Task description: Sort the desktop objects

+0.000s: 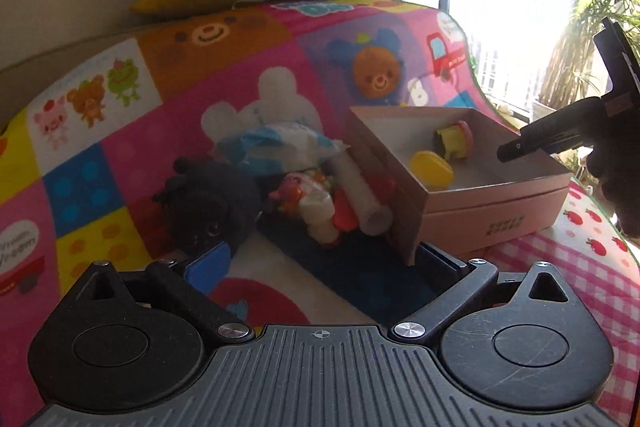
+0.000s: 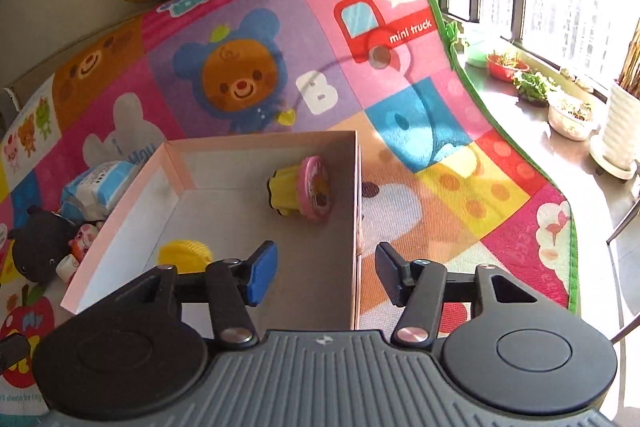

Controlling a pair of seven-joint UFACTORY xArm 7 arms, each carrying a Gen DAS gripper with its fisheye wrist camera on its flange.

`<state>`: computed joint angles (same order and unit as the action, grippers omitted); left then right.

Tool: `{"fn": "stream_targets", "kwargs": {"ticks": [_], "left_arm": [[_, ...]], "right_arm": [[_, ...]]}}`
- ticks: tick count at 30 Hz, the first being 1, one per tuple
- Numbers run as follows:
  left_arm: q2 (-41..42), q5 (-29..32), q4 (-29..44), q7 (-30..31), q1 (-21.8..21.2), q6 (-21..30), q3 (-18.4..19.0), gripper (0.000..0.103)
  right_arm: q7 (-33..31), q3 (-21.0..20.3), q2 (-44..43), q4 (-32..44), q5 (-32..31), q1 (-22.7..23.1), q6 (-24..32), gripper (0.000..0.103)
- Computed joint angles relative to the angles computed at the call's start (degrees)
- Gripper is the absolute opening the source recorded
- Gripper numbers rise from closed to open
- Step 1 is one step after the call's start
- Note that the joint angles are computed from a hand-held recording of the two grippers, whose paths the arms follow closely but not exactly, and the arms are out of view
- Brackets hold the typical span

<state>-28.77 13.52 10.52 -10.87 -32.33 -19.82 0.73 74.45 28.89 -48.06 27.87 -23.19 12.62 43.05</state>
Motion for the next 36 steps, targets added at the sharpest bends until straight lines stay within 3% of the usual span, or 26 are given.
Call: {"fn": "stream_targets", "kwargs": {"ticks": [4,8,10,12,14,16,18,20,23,25,28,31,33,36], "left_arm": [[-1.41,0.31,-2.66,0.72,1.78,-0.44,3.16,0.103],[-1.25,0.15,-3.88,0.47,3.06,-2.18,4.57,0.103],[-0.84,0.87,-4.27,-0.58,2.34,-3.01,6.52,0.103],[-0.35,2.64,-3.9,-2.46,-0.08,-2.81,10.4,0.103],[0.08,3.67,-3.8,-3.97,-0.84,-3.05,12.01,0.103],[0.07,6.18,-3.21,-5.48,-3.45,-1.61,15.91,0.103],[-0.17,6.62,-3.16,-6.45,-4.28,-0.92,17.36,0.103],[-0.2,7.03,-3.43,-7.04,-5.2,-1.6,19.12,0.103],[-0.07,7.41,-4.17,-8.05,-4.58,-3.85,19.51,0.103],[0.09,7.99,-4.68,-8.97,-3.47,-5.52,19.0,0.103],[0.46,10.84,-4.73,-10.89,-2.9,-6.97,20.05,0.103],[0.18,15.59,-4.66,-12.53,-3.06,-7.62,22.28,0.103],[-1.26,20.92,-4.62,-13.63,-4.65,-6.62,26.07,0.103],[-7.31,28.27,-5.12,-13.26,-10.56,0.67,34.78,0.103]], "right_arm": [[1.78,3.52,6.18,3.36,-3.49,-3.47,0.5,0.048],[2.58,4.07,12.23,6.68,-8.21,-4.65,-0.67,0.048],[2.86,5.24,15.12,9.44,-11.53,-5.2,1.71,0.048],[6.01,11.02,17.43,14.34,-19.01,-8.17,9.06,0.05],[6.73,14.06,19.54,18.02,-24.8,-8.65,11.46,0.057],[5.79,11.8,22.03,20.64,-26.39,-6.37,6.11,0.073],[4.48,8.43,29.42,25.94,-25.11,-4.05,-2.53,0.077],[3.68,7.06,37.87,32.75,-24.46,-3.17,-5.42,0.077],[5.1,6.81,53.2,46.54,-29.19,-1.2,-1.35,0.07],[5.46,5.13,62.55,56.18,-32.82,2.66,5.9,0.062],[2.64,2.44,70.47,64.4,-30.44,5.84,11.58,0.056],[-0.48,2.44,72.11,64.84,-21.91,4.87,10.42,0.051],[-1.89,3.02,69.9,61.42,-17.04,3.81,7.42,0.051],[-6.72,4.64,64.33,54.61,-10.24,3.08,4.01,0.051]]}}
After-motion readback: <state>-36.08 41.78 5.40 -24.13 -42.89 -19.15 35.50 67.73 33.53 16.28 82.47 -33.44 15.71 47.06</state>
